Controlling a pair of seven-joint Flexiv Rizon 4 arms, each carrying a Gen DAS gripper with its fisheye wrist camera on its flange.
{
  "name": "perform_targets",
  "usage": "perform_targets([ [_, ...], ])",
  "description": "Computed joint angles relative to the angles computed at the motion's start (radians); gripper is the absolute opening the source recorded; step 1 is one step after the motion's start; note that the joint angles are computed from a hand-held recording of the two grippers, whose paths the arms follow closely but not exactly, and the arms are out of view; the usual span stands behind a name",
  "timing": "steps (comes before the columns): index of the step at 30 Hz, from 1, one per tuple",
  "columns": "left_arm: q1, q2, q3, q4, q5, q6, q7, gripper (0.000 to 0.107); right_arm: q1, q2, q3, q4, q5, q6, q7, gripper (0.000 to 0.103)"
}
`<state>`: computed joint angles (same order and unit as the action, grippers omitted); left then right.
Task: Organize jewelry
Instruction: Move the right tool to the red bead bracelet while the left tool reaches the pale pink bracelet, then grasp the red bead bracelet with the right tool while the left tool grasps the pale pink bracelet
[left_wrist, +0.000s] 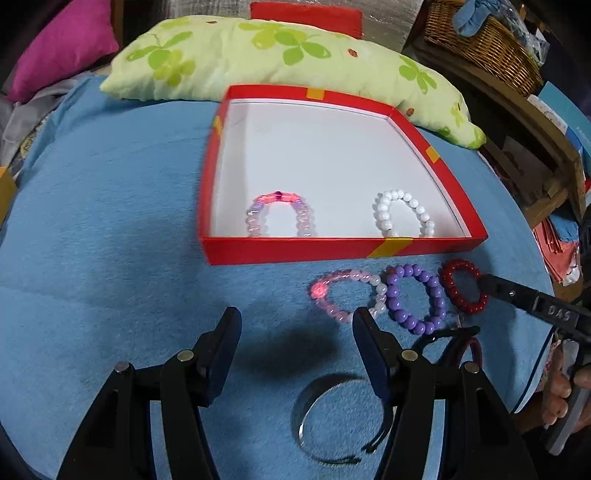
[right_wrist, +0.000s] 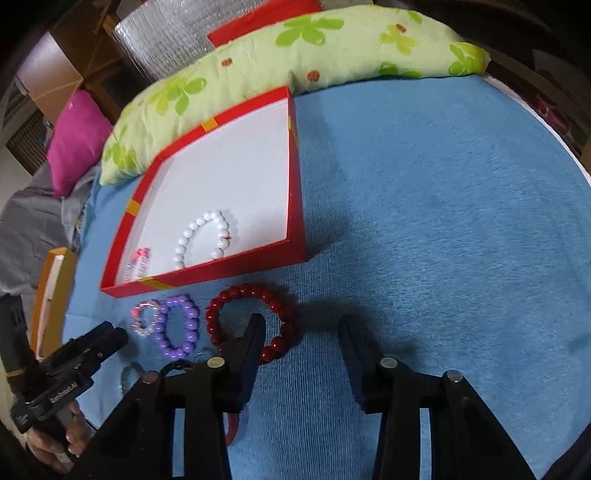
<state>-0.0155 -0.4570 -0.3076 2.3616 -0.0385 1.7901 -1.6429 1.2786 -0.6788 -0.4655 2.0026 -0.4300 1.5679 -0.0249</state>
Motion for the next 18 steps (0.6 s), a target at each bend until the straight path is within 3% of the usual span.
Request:
perform_targets([
  [1,0.001,-0.008,-0.005,-0.009,0.003,-0.004,0.006,0.063,-0.001,-0.001,0.001,-0.01,-0.009,-0.026,-0.009,0.042],
  [6,-0.123,-0.037,0.098,-0.059,-0.011,-0.005,0.036,0.057,-0.011,-0.001,0.023,-0.063,-0.111,-0.179,-0.022,0.012],
  [9,-0.258,-0.046,0.226,-0.083,-0.032,-0.005,0.063,0.039,-0.021,0.002,0.037,-0.078,-0.168,-0.221,-0.023,0.011],
  [11,-0.244,-0.046,0.206,-0.079,-0.026,0.006,0.084,0.016,-0.026,0.004,0.043,-0.085,-0.207,-0.242,-0.019,0.011],
  [14,-0.242,-0.041,0.201,-0.069,-0.023,0.015,0.107,0.011,-0.038,0.015,0.041,-0.067,-0.259,-0.188,0.018,0.011],
  [18,-0.215,-0.031,0.175,-0.049,-0.017,0.034,0.124,0.01,0.0,0.039,-0.045,-0.011,-0.361,-0.068,0.121,0.01],
])
